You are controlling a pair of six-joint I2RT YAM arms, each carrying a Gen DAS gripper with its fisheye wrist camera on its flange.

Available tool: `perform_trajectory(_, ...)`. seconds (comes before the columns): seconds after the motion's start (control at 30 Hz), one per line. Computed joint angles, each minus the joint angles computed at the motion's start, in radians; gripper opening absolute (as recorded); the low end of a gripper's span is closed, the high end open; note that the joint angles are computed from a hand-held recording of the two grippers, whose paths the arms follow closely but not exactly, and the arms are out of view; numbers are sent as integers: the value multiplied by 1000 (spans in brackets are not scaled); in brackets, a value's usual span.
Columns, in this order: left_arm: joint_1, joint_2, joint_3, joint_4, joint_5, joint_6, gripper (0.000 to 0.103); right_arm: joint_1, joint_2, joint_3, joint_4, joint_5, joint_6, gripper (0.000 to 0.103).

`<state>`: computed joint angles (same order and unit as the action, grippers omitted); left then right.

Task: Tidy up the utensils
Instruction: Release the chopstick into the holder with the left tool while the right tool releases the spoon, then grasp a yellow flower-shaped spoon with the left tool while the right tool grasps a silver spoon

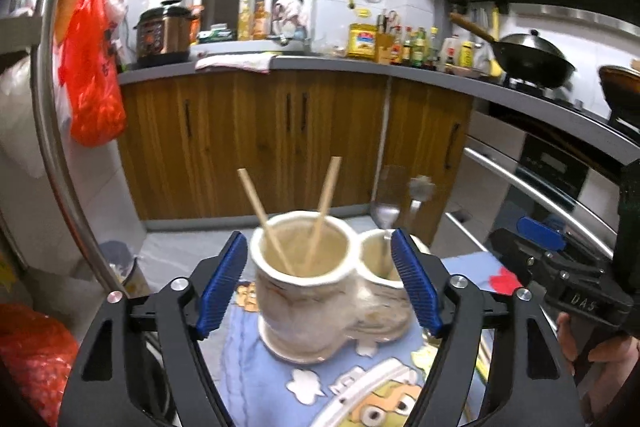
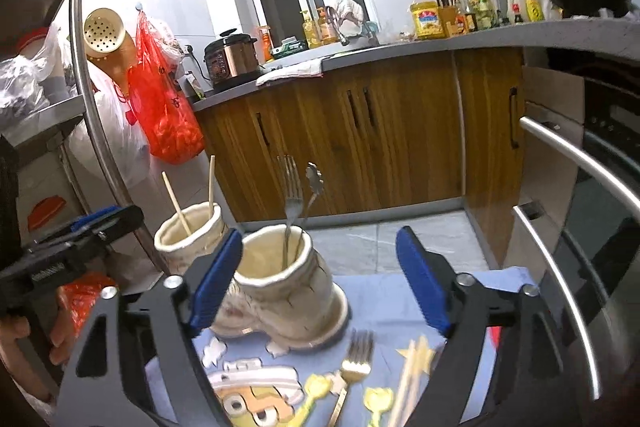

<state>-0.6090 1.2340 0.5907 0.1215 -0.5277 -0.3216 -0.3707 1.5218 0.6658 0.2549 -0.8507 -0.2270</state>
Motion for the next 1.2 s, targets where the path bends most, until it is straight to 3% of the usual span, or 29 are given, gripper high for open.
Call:
perform_trajectory(0.13, -98, 1, 3, -22, -51, -25, 85, -86, -46, -36, -44, -47, -88, 96)
perform_trajectory(0.3, -191, 75, -1, 10, -108, -59, 92, -192, -30, -58, -52, -70, -188, 98)
perform_trajectory(0.53, -222, 260, 28, 76, -98, -81, 94, -230, 163, 1, -7, 87, -238, 98)
perform_trajectory(0.7, -209, 397, 55, 117, -33, -100, 94, -212, 302, 84, -66, 175, -293, 98)
perform_trajectory(0.8, -201, 490, 102, 79, 4, -96, 94, -203, 372, 148, -156, 205, -330, 97)
perform_trajectory(1.03, -178, 617, 172, 31, 95, -103, 90, -166, 436, 220, -302, 247, -387, 74)
perform_trajectory(1.2, -169, 642, 187, 20, 163, -99, 65, -146, 434, 217, -337, 260, -432, 56)
